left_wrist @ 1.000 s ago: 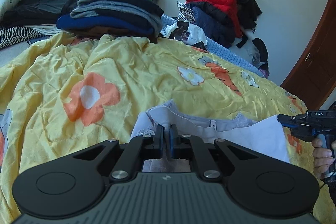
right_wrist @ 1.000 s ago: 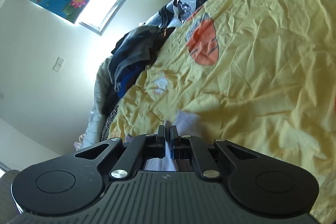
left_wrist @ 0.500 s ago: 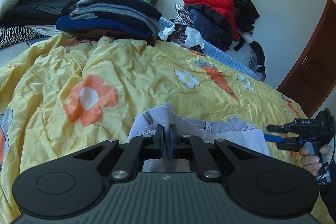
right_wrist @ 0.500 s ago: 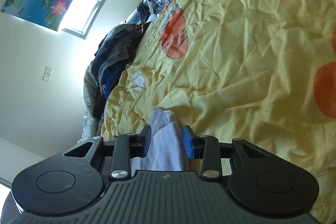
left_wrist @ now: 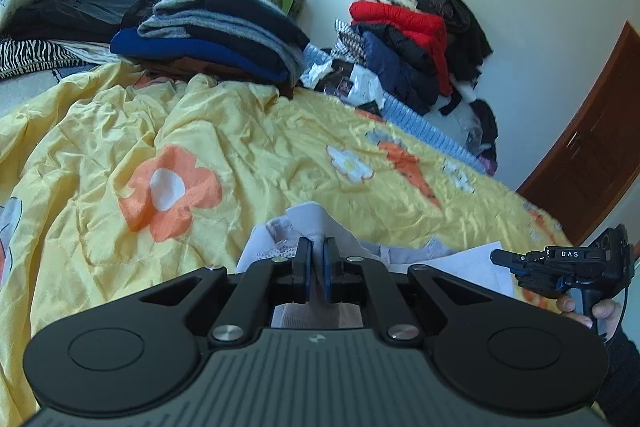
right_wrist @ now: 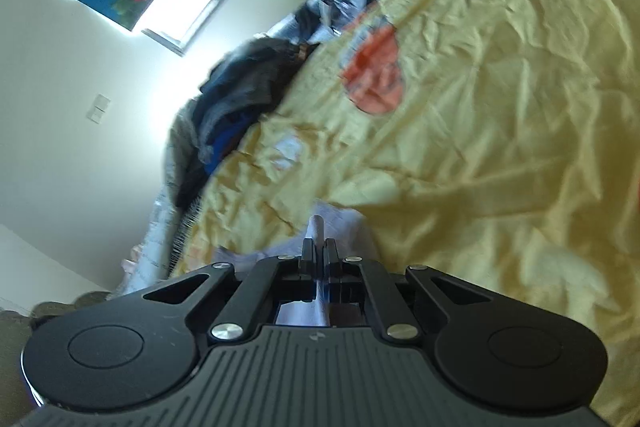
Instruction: Fold small clothes
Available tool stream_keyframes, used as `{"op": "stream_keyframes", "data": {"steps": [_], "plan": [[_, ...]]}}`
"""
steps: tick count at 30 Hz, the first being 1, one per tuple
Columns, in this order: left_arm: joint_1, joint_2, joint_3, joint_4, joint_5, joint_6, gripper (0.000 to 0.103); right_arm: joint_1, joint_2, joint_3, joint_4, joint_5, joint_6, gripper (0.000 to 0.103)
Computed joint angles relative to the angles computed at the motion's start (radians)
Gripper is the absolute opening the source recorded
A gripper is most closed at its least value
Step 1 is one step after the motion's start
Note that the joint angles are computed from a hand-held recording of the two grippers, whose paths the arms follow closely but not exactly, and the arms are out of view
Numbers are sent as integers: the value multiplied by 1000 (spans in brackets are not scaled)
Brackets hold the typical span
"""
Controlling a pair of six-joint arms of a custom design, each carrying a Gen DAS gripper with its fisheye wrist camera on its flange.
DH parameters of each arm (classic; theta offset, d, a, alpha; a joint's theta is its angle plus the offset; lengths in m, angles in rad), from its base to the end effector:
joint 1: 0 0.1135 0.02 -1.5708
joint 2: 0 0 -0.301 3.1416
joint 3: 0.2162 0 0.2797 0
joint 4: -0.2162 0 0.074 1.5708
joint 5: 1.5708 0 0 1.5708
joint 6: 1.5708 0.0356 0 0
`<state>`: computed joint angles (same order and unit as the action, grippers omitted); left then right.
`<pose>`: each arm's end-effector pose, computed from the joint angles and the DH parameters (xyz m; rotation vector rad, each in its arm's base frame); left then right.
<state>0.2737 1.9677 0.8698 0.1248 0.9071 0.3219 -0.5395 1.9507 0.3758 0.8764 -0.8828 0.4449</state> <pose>0.3621 0.0725 0.0959 0.3829 2.1893 -0.8255 0.2410 -0.1123 0.0575 0.5774 2.0430 0.9328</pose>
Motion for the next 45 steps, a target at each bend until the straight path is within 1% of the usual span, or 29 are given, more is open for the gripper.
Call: {"op": "stream_keyframes", "data": {"steps": [3,6,7,9,10,11,13,15,16,18,19,20,22,23,25,26,27,28,30,32,34,35,37,38,39,40,41,43,45], "plan": [[-6,18,4,51,-36,-31,6,5,1,8,57,4,55,7],[-32,96,62,17,-123,-51,6,36,77,84,-43,98,26,7],[-45,110,59,34,-155,-47,6,44,114,100,-42,112,29,7],[-59,116,39,73,-196,-34,6,60,163,93,32,130,56,6],[-60,110,25,95,-200,-33,6,61,174,80,75,130,94,9],[-57,100,11,114,-198,-30,7,52,182,73,107,117,132,15],[-43,67,-22,153,-201,-41,8,30,167,52,142,129,189,17],[-29,6,-98,265,-216,-66,8,4,130,11,205,155,234,24],[-26,-31,-146,342,-217,-83,8,-12,116,-5,245,129,252,24],[-26,-76,-217,466,-149,-113,8,-13,89,-16,268,63,279,24],[-44,-84,-233,496,-123,-133,9,8,81,-10,270,31,298,25],[-71,-82,-230,473,-107,-136,13,37,85,-1,270,14,313,26],[-160,-48,-176,322,-151,-91,16,115,96,38,209,19,316,31],[-204,-19,-155,285,-218,-73,16,156,107,65,158,36,309,31],[-270,37,-136,280,-364,-50,16,217,122,113,31,106,274,33],[-275,65,-141,325,-377,-51,16,240,116,139,-70,167,234,32],[-262,87,-160,394,-355,-71,16,246,122,143,-88,203,209,15],[-249,101,-151,399,-329,-84,16,244,125,137,-91,227,184,2],[-232,124,-125,388,-292,-124,16,218,159,125,-36,197,199,2],[-233,127,-128,402,-294,-140,16,222,158,119,-29,204,189,2],[-237,69,-138,323,-328,-142,16,249,96,110,-98,266,173,3],[-219,22,-151,264,-323,-149,16,251,54,95,-131,279,179,8],[-134,-53,-171,141,-190,-93,16,209,-36,44,-174,205,140,44],[-70,-75,-172,53,-106,-43,19,173,-81,2,-181,147,96,53],[-6,-87,-165,-49,-36,19,22,128,-130,-38,-214,89,37,73],[60,-81,-144,-166,23,95,34,66,-184,-76,-288,35,-55,81],[121,-62,-123,-257,65,145,48,6,-226,-100,-383,-1,-153,80],[211,4,-63,-395,112,178,65,-117,-247,-93,-629,-47,-375,78],[259,93,10,-491,144,154,65,-200,-197,-71,-767,-63,-520,74]]}}
